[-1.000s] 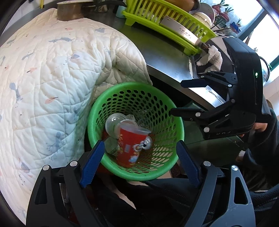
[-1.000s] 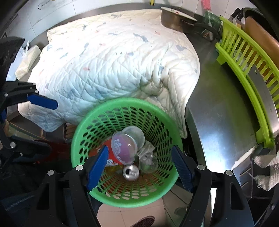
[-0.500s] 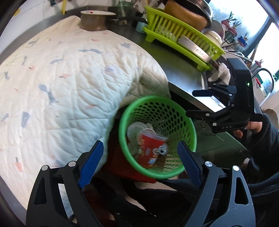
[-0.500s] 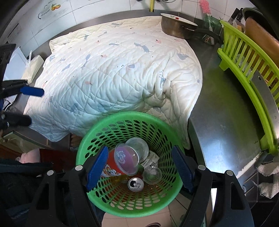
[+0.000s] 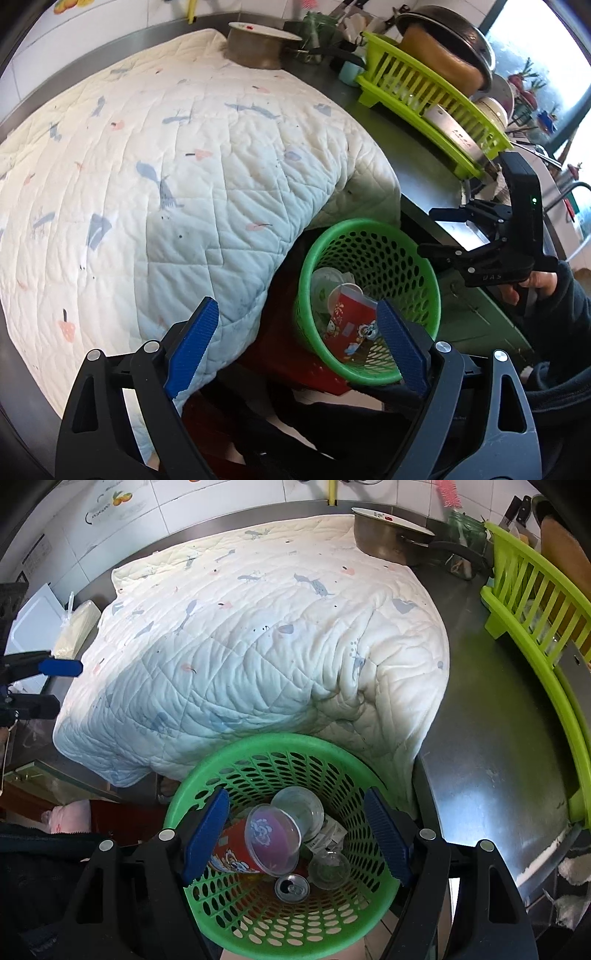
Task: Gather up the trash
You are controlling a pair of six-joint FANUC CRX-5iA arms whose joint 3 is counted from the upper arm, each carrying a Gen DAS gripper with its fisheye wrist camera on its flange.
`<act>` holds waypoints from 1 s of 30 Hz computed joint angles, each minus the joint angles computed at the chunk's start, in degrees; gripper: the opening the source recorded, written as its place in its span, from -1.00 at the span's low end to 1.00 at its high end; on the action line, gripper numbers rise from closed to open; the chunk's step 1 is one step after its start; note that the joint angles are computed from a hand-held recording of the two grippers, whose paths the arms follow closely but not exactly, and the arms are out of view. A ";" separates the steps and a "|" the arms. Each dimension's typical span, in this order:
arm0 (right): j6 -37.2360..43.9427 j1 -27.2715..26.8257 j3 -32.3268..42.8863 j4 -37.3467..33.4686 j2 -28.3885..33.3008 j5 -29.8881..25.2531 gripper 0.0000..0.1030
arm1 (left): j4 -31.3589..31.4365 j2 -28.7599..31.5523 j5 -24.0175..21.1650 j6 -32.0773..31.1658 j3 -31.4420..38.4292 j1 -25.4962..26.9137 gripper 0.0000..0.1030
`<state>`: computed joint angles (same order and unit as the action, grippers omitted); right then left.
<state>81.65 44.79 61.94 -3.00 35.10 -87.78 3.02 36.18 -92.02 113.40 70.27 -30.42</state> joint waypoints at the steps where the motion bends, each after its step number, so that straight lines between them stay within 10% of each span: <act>1: 0.05 -0.07 0.10 -0.14 0.10 0.01 0.41 | 0.11 0.32 -0.22 0.24 0.43 0.00 0.67; 12: -2.74 -0.57 -4.69 -0.52 -2.35 3.54 0.41 | 0.62 6.76 -5.67 -1.24 12.09 0.08 0.67; 30: -10.18 4.57 -7.58 5.51 -4.41 4.50 0.41 | 4.55 -9.37 9.49 -6.70 -17.55 2.66 0.67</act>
<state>71.47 49.35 54.36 2.50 30.69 -83.28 7.57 26.82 -82.54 106.70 52.73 -27.76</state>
